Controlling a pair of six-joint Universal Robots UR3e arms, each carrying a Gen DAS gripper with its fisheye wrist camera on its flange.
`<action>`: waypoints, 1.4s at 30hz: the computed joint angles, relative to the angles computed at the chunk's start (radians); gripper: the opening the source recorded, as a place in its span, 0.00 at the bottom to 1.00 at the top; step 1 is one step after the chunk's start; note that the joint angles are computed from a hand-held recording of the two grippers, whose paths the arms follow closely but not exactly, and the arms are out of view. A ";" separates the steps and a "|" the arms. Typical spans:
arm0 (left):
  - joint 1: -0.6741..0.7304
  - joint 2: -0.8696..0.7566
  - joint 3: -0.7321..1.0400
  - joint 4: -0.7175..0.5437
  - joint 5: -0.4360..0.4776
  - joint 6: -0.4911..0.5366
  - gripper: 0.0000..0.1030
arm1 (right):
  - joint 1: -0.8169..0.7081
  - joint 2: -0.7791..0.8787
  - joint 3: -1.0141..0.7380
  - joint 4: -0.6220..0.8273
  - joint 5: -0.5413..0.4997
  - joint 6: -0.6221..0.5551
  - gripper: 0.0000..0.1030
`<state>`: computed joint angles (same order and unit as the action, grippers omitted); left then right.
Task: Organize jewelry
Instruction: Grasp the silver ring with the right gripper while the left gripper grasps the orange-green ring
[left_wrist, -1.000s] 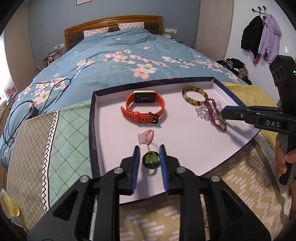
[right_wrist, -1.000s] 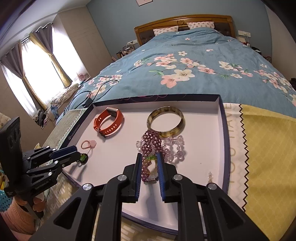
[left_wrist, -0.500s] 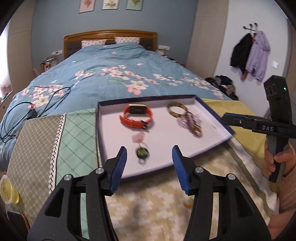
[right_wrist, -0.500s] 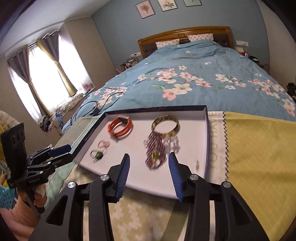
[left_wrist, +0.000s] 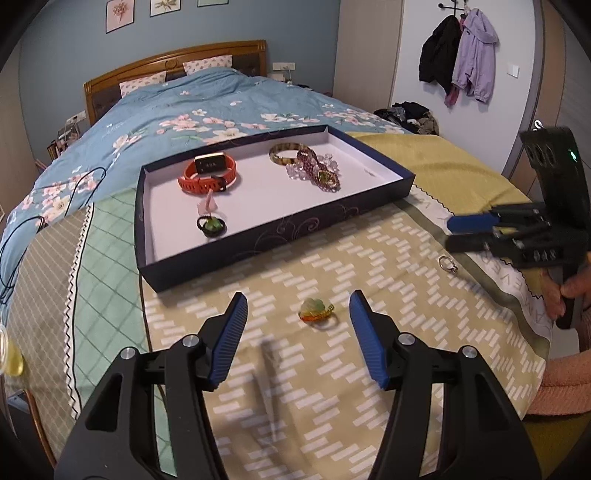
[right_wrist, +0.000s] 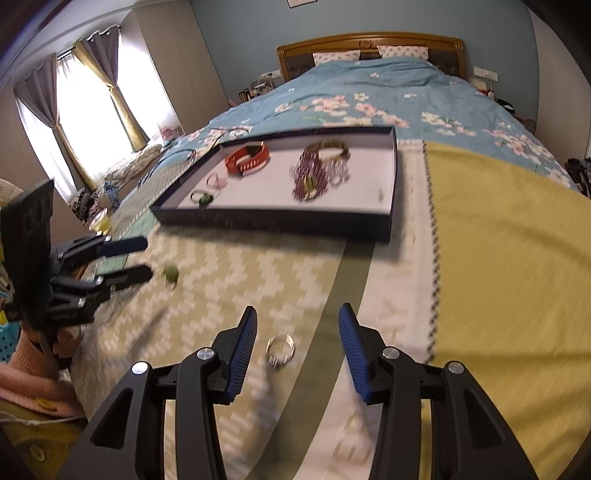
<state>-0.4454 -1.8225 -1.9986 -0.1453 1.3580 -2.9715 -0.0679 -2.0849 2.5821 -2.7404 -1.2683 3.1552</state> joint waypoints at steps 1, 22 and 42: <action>0.000 -0.005 0.006 -0.005 0.001 -0.004 0.55 | 0.009 -0.004 0.005 0.002 -0.008 0.002 0.42; -0.029 -0.072 0.091 -0.095 0.027 -0.058 0.45 | 0.265 0.149 -0.024 -0.167 -0.232 0.098 0.03; -0.059 -0.121 0.159 -0.126 0.082 -0.084 0.20 | 0.350 0.232 -0.065 -0.193 -0.318 0.127 0.06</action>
